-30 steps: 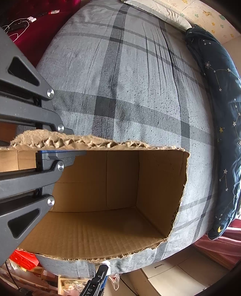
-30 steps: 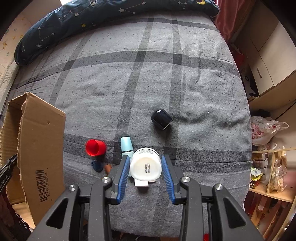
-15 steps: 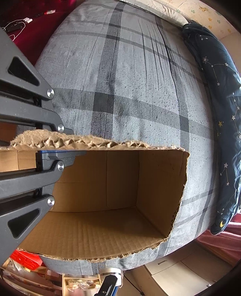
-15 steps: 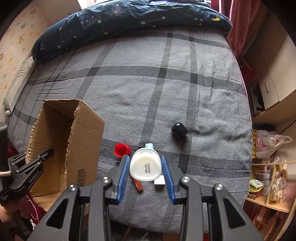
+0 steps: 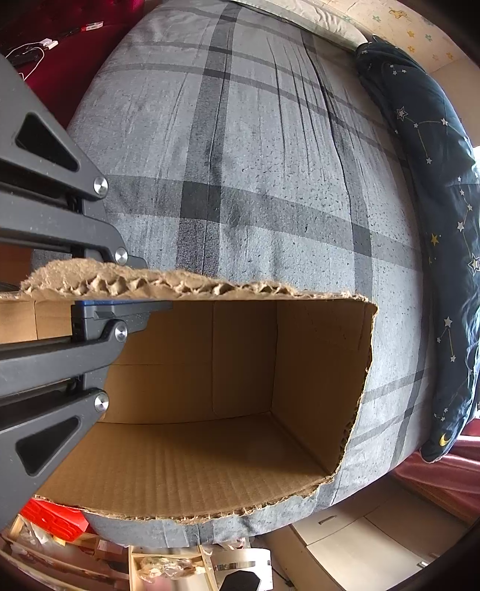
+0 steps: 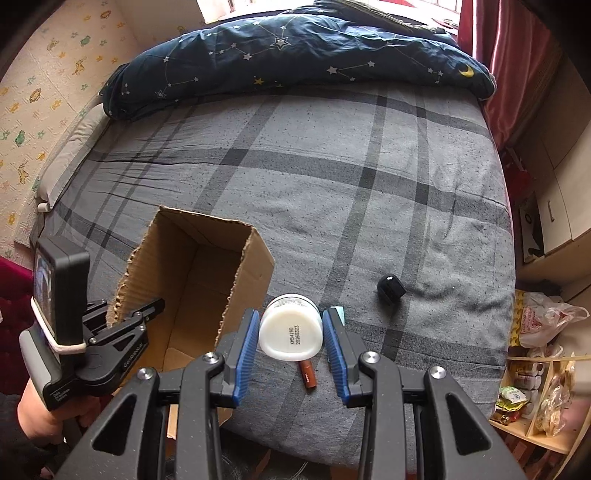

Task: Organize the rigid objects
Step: 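Lift the white jar with the right gripper and carry it over the box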

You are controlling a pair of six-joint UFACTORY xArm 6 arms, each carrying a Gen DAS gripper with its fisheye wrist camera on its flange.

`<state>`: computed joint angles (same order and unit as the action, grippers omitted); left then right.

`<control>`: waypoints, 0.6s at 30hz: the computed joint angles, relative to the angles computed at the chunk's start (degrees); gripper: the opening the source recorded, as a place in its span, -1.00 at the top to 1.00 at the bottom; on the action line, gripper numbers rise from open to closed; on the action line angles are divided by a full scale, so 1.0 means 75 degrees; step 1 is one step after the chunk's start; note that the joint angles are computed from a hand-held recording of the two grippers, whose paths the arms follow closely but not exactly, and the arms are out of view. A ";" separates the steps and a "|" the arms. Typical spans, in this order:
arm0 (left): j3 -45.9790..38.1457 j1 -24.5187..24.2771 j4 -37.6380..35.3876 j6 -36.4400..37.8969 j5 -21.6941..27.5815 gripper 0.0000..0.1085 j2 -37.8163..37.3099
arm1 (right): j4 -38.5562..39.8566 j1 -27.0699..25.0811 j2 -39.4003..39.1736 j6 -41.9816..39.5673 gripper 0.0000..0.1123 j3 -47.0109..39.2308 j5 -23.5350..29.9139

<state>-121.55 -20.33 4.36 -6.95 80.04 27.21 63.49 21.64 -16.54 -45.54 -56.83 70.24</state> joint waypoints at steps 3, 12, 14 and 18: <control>0.0003 -0.0024 0.0019 -0.0087 0.0006 0.97 -0.0008 | 0.0166 -0.0029 -0.0103 0.0010 0.32 -0.0030 0.0088; -0.0120 -0.0086 0.0006 -0.0302 0.0066 0.97 0.0046 | 0.0584 -0.0025 -0.0377 -0.0042 0.32 -0.0080 0.0251; -0.0189 -0.0104 -0.0010 -0.0314 0.0085 0.97 0.0085 | 0.0626 0.0014 -0.0412 -0.0080 0.32 -0.0092 0.0278; -0.0306 -0.0145 -0.0013 -0.0470 0.0116 0.97 0.0144 | 0.0772 0.0158 -0.0437 -0.0109 0.32 -0.0073 0.0227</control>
<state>-123.85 -21.42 4.26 -10.48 80.91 28.29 69.28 22.83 -19.82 -46.36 -57.38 71.94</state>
